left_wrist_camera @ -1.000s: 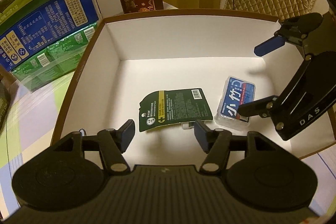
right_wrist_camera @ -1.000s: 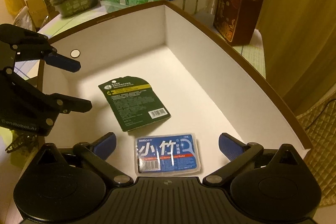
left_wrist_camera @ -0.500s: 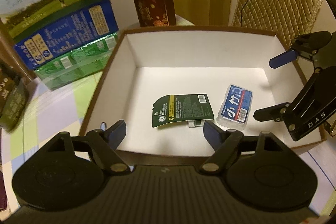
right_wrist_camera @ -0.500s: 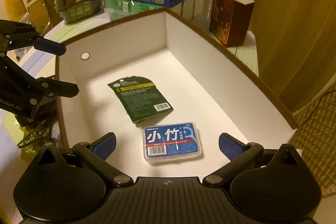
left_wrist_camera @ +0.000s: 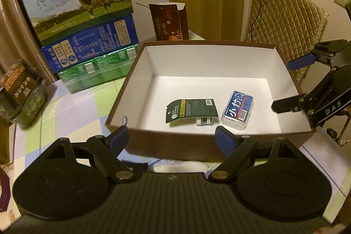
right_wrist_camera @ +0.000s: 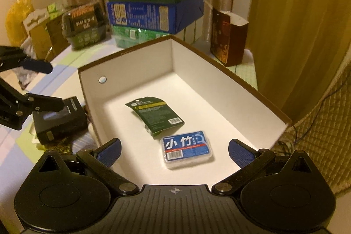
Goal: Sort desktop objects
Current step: 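Withdraw both tools from the brown box back toward the table items, then grasp the clear plastic cup with the right tool while the left tool approaches the black FLYCO box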
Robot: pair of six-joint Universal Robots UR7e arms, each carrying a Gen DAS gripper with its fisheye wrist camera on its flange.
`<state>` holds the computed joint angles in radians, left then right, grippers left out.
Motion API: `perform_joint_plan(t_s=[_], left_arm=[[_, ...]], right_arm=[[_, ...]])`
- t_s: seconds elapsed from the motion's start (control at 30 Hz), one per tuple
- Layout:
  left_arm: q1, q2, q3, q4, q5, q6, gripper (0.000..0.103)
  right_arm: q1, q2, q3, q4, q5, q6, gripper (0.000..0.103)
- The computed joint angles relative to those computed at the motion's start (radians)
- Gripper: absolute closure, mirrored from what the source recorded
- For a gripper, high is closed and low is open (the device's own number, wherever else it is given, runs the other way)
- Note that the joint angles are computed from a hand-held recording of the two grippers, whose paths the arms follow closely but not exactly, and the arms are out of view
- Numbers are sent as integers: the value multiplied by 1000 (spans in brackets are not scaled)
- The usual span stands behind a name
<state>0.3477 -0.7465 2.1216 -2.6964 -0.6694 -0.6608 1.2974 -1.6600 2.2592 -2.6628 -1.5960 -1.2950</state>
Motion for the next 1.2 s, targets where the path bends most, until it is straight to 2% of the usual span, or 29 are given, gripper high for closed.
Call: perform_joint_plan(t_s=[0.2,0.33,0.73,1.0,1.2], left_arm=[[-58,-89,84,50,20,-75,16],[-94,-163,139,128,32,-147,14],[-176,-336,266,305,-19,-329,14],[-207,-407,328,377,-73,-420,14],[-231,-450,371,383,-111,-444,14]], right_arm=[[-31,-115,63,28,46,26,2],[-53,-191,111,31,74,47,2],[-88,-369,253,20,110,93,2],[-85,-428,326,72,76,108,2],[-87,-454,369,77,41,117,2]])
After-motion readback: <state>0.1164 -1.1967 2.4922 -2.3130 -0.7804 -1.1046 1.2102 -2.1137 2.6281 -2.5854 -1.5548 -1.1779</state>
